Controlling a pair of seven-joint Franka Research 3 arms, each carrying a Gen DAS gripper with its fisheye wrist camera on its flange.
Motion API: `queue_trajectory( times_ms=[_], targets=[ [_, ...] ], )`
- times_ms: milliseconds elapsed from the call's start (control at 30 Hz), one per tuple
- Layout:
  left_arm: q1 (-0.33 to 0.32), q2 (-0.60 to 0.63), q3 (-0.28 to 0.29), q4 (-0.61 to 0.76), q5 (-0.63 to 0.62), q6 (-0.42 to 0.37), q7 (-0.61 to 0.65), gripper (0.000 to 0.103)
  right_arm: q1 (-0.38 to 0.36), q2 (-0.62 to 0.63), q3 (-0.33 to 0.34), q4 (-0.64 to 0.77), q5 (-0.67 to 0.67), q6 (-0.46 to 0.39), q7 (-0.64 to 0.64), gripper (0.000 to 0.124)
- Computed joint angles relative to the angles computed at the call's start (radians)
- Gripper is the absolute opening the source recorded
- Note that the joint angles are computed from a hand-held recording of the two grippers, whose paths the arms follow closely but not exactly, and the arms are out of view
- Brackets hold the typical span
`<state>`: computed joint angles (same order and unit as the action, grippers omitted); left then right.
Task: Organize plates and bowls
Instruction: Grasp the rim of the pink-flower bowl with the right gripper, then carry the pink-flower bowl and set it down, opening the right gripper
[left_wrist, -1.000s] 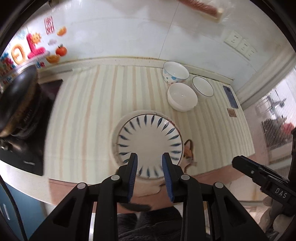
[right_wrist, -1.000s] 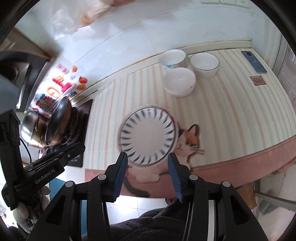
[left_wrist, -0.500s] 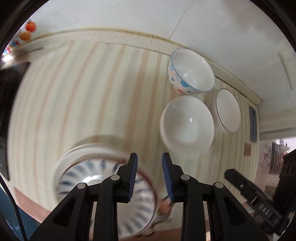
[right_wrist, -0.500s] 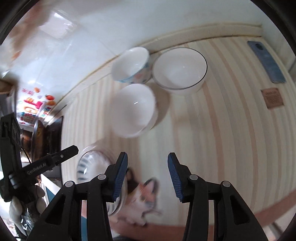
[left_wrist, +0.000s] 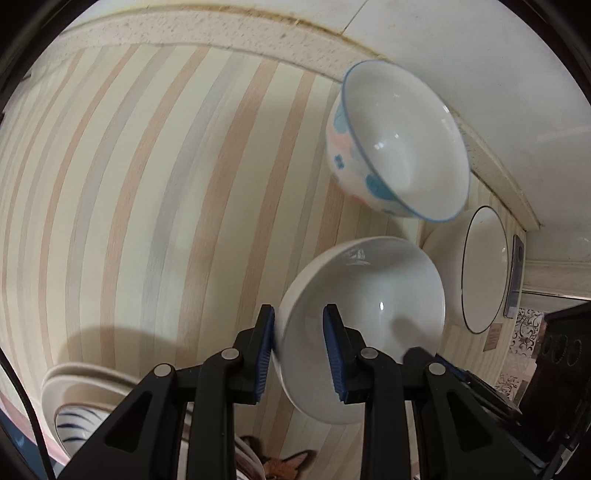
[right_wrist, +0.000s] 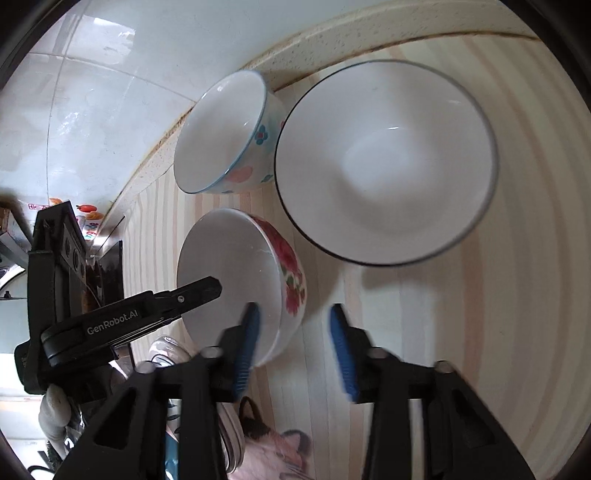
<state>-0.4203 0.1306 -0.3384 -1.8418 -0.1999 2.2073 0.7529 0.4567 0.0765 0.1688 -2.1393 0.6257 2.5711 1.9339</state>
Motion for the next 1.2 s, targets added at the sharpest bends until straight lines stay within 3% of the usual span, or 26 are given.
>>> queue_trajectory(
  times_ms=[100, 400, 567, 767, 1200],
  targets=[
    [-0.001, 0.004, 0.001, 0.005, 0.015, 0.004, 0.002, 0.024, 0.005, 0.029, 0.004, 0.022, -0.014, 0.002, -0.010, 0.017],
    [-0.032, 0.035, -0.006, 0.076, 0.117, -0.034, -0.007, 0.024, 0.017, 0.032, 0.007, 0.025, -0.072, 0.018, 0.007, 0.016],
    [-0.039, 0.008, -0.012, 0.067, 0.114, -0.032, -0.006, 0.024, 0.025, 0.004, 0.007, 0.017, -0.111, 0.013, 0.024, 0.016],
    [-0.067, -0.028, -0.028, 0.055, 0.111, -0.033, -0.036, 0.024, 0.036, -0.078, 0.014, -0.046, -0.099, 0.014, 0.019, 0.016],
    [-0.144, -0.053, -0.070, 0.008, 0.038, -0.048, 0.015, 0.024, 0.081, -0.391, 0.028, -0.350, -0.059, -0.006, 0.094, 0.016]
  ],
)
